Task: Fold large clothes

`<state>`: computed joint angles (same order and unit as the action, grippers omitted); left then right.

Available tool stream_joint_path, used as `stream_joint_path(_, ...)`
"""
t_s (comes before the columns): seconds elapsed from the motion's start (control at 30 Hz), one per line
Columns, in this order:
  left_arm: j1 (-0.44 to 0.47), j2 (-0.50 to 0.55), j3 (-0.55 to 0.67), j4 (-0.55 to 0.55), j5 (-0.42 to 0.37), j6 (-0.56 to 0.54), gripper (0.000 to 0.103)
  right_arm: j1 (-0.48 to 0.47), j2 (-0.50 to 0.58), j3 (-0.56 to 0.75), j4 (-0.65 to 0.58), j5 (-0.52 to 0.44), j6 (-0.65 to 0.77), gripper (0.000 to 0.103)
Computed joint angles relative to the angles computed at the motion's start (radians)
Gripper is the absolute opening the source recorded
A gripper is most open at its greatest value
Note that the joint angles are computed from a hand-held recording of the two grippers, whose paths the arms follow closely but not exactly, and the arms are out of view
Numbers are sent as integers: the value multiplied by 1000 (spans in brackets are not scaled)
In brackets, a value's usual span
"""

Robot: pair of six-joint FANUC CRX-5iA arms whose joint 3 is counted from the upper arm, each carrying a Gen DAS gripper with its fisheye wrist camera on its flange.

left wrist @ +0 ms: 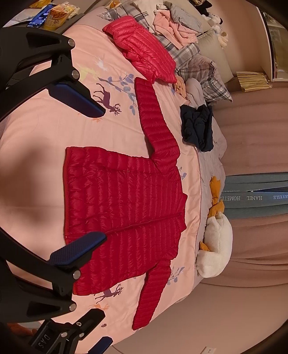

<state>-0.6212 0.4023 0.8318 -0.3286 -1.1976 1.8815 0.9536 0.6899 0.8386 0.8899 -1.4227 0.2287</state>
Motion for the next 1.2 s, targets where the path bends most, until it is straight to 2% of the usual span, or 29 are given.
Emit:
stream_joint_path(0.67,2,2,9,-8,0,-8,102,1,-1,-1,0,2,-2,101)
stream_joint_path(0.77,2,2,8,-6,-1,-9,102,5,23,42,-1,-13,10,101)
stream_joint_path(1.2,-4,5,6,-16,1,-3,102,3,4,10,0,-1,1,101)
